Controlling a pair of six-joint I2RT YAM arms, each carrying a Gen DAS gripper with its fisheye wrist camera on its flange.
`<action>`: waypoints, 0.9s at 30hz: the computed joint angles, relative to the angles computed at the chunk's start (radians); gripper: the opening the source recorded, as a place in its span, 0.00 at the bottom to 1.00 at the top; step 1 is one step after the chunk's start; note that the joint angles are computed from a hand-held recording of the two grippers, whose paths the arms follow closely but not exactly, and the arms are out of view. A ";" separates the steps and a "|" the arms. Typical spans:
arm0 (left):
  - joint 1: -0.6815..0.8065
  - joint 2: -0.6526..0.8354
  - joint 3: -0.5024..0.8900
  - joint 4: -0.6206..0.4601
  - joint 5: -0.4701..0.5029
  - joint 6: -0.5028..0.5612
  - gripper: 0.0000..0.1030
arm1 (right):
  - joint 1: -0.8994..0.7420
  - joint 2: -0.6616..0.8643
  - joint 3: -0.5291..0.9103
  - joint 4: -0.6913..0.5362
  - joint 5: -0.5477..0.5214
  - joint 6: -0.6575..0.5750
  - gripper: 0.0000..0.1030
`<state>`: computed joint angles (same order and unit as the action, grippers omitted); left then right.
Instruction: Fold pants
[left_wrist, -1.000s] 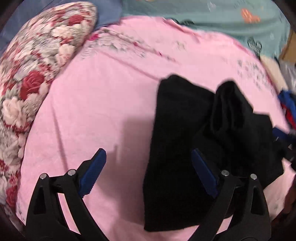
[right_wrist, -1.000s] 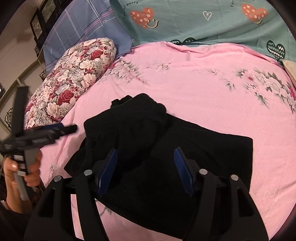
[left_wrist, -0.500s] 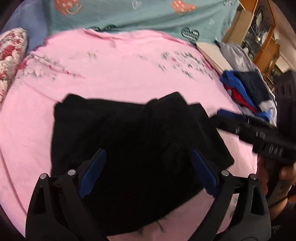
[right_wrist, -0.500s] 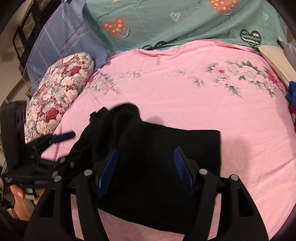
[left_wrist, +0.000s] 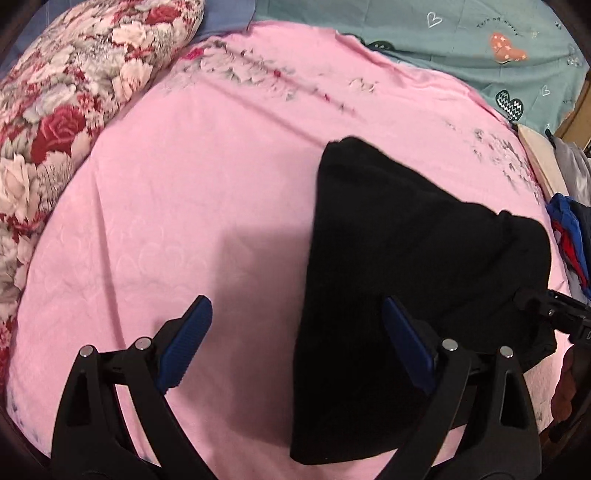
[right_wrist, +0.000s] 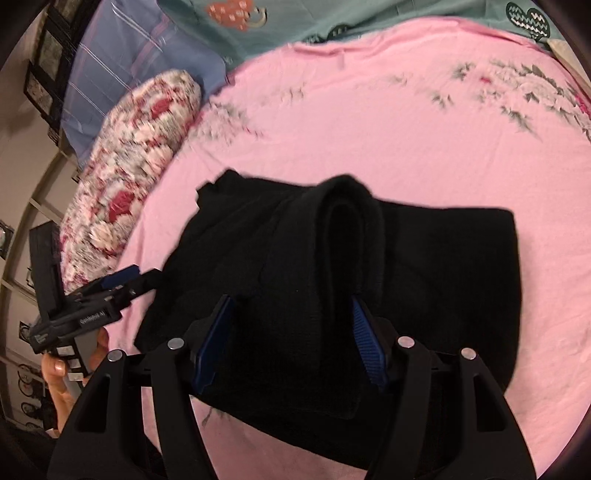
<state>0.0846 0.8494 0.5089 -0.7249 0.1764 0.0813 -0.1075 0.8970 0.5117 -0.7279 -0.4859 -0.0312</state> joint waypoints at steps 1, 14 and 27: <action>-0.009 -0.009 -0.016 0.007 -0.009 0.000 0.92 | 0.007 -0.001 -0.004 0.006 0.008 0.010 0.63; -0.113 -0.008 -0.069 0.051 -0.070 -0.040 0.93 | -0.194 0.008 -0.017 -0.054 -0.115 -0.075 0.63; -0.079 -0.028 -0.080 0.042 -0.044 -0.018 0.94 | -0.236 -0.044 -0.003 -0.118 -0.084 -0.158 0.69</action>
<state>0.0057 0.8216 0.4293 -0.6830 0.1323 0.0633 -0.3431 0.8526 0.5090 -0.8461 -0.5704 -0.1889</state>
